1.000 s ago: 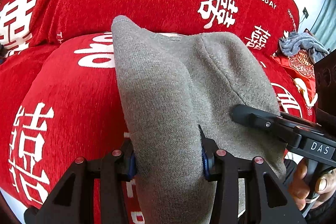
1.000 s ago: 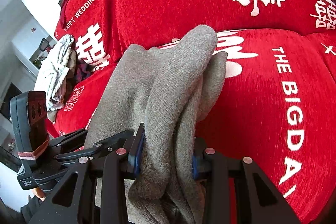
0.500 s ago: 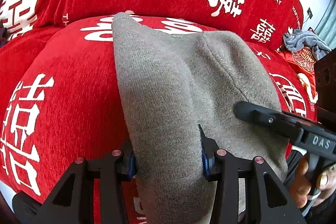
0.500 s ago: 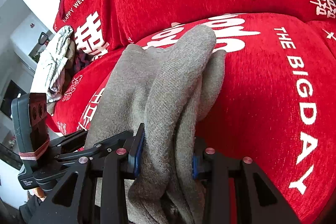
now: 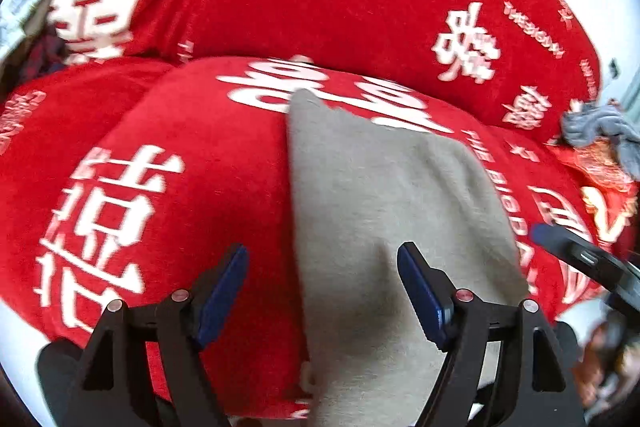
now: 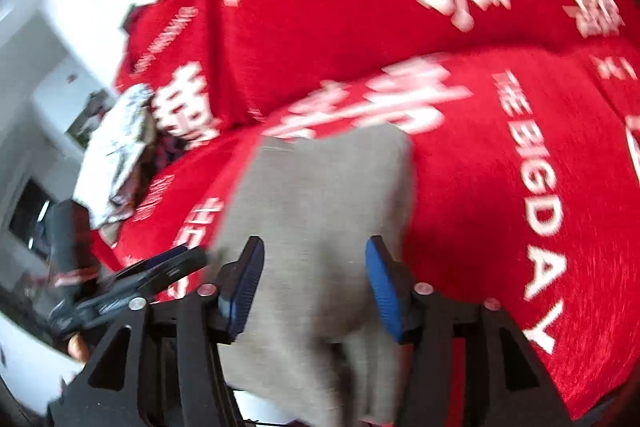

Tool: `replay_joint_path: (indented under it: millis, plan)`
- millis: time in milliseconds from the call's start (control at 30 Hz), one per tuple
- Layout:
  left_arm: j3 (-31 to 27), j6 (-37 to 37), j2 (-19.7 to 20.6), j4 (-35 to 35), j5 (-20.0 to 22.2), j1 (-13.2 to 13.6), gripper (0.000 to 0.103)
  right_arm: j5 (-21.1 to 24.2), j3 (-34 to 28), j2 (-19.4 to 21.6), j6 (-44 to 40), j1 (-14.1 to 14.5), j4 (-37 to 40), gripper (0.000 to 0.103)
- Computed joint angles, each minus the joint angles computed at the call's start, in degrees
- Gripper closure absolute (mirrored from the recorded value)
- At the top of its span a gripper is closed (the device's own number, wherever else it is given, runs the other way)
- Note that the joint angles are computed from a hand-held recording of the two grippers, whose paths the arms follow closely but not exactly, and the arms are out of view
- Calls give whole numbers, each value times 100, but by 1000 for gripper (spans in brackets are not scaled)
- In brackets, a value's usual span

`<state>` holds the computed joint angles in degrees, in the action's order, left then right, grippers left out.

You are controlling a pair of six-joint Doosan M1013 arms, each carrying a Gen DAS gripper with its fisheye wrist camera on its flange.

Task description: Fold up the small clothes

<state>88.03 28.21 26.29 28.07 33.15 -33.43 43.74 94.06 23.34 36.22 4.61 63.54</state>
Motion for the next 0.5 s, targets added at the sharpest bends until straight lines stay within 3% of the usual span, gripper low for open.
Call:
replay_joint_path:
  millis: [67, 167, 200, 267, 333, 433, 500]
  plan:
    - [-204, -228, 159, 531, 729, -135, 25, 46, 10, -9, -128, 103, -181, 44]
    - [-292, -262, 282, 893, 1174, -228, 25, -399, -17, 72, 618, 301, -1148, 44]
    - [-310, -180, 301, 869, 1206, -223, 25, -477, -14, 154, 838, 300, -1320, 46]
    - [-335, -38, 328, 804, 1247, -211, 25, -426, 88, 166, 477, 192, -858, 48]
    - [-376, 64, 321, 724, 1301, -196, 25, -215, 24, 157, 602, 146, -874, 47]
    - [-368, 341, 204, 200, 751, -68, 25, -305, -40, 110, 331, 148, -748, 47]
    - [-565, 465, 286, 148, 814, -48, 25, -147, -387, 309, 733, 149, -937, 47]
